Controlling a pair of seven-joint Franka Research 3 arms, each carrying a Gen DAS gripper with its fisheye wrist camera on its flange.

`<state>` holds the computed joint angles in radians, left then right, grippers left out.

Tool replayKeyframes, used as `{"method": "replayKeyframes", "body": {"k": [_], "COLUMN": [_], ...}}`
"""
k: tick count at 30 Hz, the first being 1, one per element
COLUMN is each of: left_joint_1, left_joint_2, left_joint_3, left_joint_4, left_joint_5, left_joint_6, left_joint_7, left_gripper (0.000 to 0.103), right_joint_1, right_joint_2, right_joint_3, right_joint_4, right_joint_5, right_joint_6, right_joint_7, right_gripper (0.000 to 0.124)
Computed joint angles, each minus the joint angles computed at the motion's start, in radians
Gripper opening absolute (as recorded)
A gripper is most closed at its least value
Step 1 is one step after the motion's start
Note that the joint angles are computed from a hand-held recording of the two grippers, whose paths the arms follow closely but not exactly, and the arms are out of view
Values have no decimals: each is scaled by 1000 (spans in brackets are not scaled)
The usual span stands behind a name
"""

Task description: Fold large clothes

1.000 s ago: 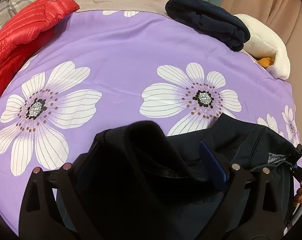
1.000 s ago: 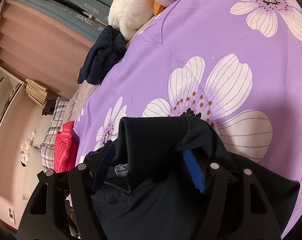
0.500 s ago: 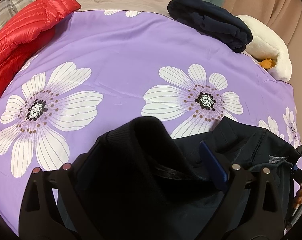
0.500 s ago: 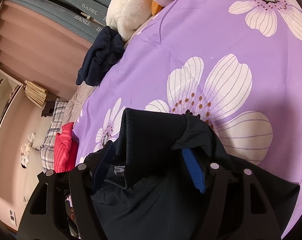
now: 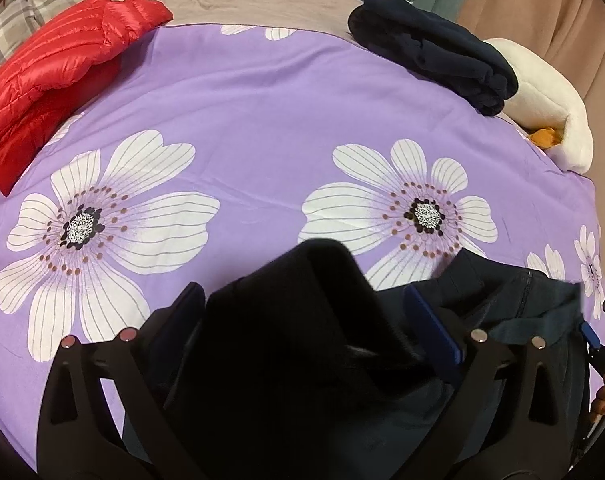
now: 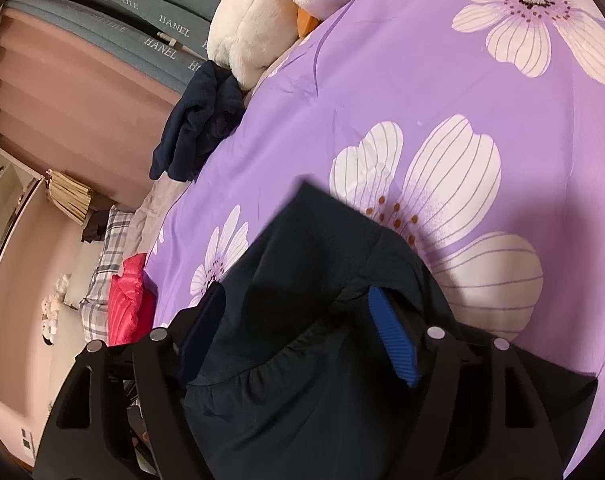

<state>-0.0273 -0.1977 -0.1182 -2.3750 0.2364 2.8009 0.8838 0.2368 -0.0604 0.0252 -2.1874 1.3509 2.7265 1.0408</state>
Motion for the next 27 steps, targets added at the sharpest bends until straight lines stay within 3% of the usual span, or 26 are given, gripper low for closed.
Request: {"method": "replayKeyframes", "body": {"k": [6,11,13,17,19,23,25,27], "left_joint_1": [56,110,140,155,150,88,22,-29], "left_joint_2": [5,1,-5,-10,-27,-79,-106,-123], "left_joint_3": [-33,-43,-54,-38,-10,51,82,91], "left_joint_4": [22,50,60,82,59,-44,-95,-121], "left_joint_5": [142,297,405,491,475,286,163,75], "left_joint_6": [-19,-66,-99,-172,-144,-7,47,48], "left_joint_7": [-126,-264,-354,-425,-415,-224,-85,15], "left_gripper": [101,101,101,101,101,101,101,101], "right_joint_1": [-1,13,25,63,91,132,149,166], "right_joint_2": [1,-14,-18,-8,11,80,138,184], "right_joint_3": [2,19,29,57,70,95,108,117], "right_joint_4": [0,-8,-5,22,53,150,224,282], "right_joint_5": [-37,-268,-372,-588,-636,-694,-802,-905], "right_joint_6": [43,102,107,95,68,-14,-63,-95], "right_joint_7": [24,100,103,86,27,-84,-93,-113], "right_gripper": [79,79,79,79,79,79,79,79]}}
